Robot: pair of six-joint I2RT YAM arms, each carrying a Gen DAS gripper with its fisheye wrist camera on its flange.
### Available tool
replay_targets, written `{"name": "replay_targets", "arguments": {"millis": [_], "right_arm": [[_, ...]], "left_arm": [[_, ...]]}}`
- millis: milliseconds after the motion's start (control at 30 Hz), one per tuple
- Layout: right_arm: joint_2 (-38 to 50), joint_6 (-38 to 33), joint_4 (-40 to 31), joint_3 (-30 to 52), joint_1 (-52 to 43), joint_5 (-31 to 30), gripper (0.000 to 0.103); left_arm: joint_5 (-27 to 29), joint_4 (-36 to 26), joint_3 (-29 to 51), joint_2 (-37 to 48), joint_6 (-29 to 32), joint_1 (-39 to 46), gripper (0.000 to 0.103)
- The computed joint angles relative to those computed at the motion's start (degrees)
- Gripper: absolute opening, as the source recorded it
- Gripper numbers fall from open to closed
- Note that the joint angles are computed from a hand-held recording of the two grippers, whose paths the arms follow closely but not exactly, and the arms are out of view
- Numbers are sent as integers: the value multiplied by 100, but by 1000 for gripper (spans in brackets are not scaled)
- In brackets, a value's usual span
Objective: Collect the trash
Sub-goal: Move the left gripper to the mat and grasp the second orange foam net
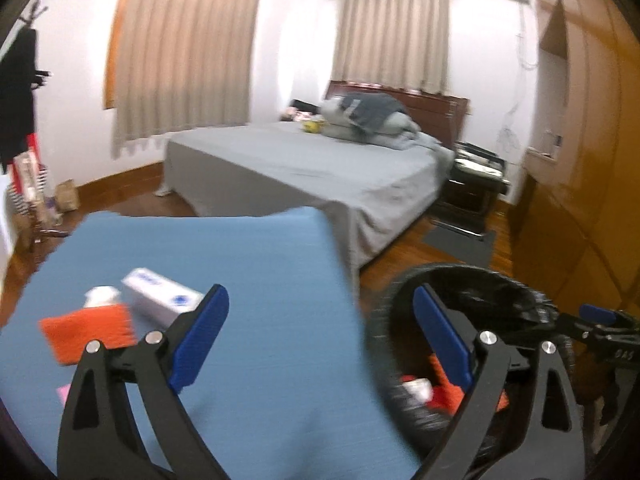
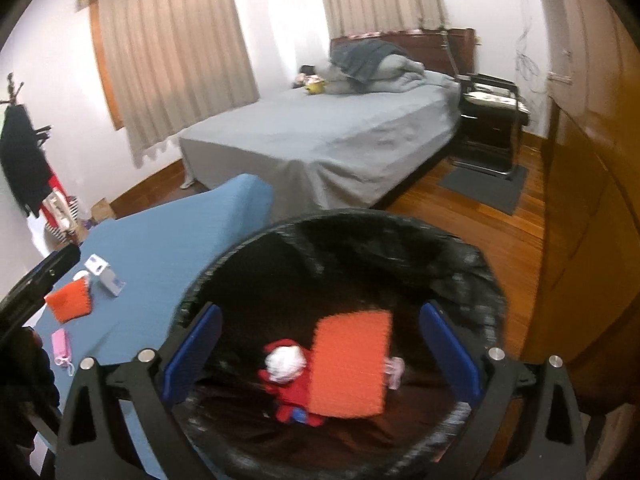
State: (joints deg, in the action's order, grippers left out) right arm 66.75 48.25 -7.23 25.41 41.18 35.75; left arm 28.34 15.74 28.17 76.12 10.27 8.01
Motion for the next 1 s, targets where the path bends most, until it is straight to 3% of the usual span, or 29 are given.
{"name": "replay_targets", "arguments": {"millis": [200, 400, 700, 1000], "right_arm": [[1426, -440, 843, 902, 114, -287, 97], [2579, -840, 1138, 2018, 251, -517, 97], [4007, -1106, 1126, 3457, 413, -712, 97], [5208, -1176, 698, 4804, 559, -857, 97]], "left_arm": [[281, -123, 438, 483, 314, 1214, 91], [322, -166, 1018, 1092, 498, 1985, 91], [112, -134, 2152, 2497, 654, 2743, 91], [336, -822, 3395, 3828, 1057, 3088, 91]]}}
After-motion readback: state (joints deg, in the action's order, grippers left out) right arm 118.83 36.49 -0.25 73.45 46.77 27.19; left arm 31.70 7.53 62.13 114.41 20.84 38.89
